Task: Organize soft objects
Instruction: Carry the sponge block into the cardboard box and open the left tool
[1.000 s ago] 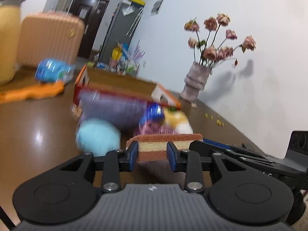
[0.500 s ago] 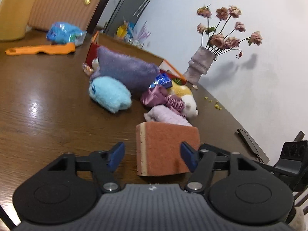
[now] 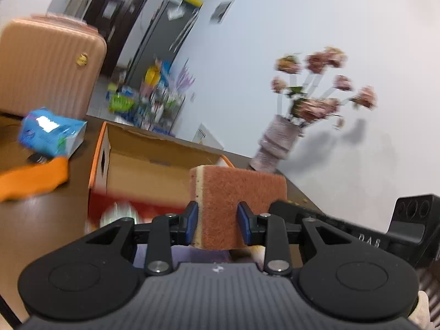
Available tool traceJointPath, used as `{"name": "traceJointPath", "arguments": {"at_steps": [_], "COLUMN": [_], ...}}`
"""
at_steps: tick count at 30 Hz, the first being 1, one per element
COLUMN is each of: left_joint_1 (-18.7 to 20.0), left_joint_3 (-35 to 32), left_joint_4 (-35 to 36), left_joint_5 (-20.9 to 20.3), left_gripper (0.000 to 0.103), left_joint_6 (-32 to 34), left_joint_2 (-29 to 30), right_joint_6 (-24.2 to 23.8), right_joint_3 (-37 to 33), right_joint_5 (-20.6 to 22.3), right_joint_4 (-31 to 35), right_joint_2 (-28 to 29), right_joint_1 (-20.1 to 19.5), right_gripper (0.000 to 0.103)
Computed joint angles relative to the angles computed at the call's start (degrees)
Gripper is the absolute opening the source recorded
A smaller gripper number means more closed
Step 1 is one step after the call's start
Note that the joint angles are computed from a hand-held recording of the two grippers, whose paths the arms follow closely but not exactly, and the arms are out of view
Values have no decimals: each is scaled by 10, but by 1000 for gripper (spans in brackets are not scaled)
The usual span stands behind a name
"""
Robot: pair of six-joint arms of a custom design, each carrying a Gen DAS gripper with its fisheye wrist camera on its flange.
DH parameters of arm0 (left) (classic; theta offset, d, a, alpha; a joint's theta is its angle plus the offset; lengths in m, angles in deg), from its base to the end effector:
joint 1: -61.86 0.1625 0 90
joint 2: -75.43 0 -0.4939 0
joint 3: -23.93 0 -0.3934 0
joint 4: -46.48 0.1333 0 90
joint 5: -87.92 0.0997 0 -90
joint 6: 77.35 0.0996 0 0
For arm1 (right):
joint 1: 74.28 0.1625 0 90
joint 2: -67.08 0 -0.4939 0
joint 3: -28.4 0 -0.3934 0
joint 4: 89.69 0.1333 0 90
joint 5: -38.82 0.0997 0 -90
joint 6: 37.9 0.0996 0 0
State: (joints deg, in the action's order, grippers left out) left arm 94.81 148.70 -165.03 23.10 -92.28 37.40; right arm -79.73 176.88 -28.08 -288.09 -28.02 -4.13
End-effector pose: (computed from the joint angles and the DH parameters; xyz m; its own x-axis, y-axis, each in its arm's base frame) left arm -0.3615 -0.4437 0.0568 -0.8499 0.4911 -0.1908 0.4868 0.5934 -0.6411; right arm 0.0525 -0.3623 0.3679 -0.8558 -0.3522 0.3788 -0.5047 0.4084 -0.7605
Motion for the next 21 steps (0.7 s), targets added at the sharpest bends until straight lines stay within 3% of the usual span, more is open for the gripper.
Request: {"name": "traceJointPath", "arguments": {"at_steps": [2,4,6,10,12,15,18,21], "left_joint_1": [57,95,114,142,150,148,147,133], "left_joint_3": [-97,-189,-259,-397,-429,-436,-428,-404], "left_joint_4": [119,216,278,428,440,409,415,411], "left_joint_5": [-32,-28,7,88,117,128,116,138], "left_gripper": [33,33,34,37,40,47,53,56], "left_joint_6": [-14,-8,9,8,27,75,68,66], "left_joint_2": [6,30,57,117,138,149,141,125], "right_joint_6": [66,117,149,213,205,191,188,171], "right_joint_3": [-103,-206,-303,-429,-459,-484,-484,-474], "right_joint_5": [-82,-140,-196,-254,-276,-298,-286,-298], "right_joint_4": [32,92,162,249,260,267,266,250], "right_joint_2": [71,136,202,301,334,359,357,342], "right_joint_1": [65,97,115,120,125,127,123,129], "right_gripper": [28,28,28,28,28,28,33,40]}}
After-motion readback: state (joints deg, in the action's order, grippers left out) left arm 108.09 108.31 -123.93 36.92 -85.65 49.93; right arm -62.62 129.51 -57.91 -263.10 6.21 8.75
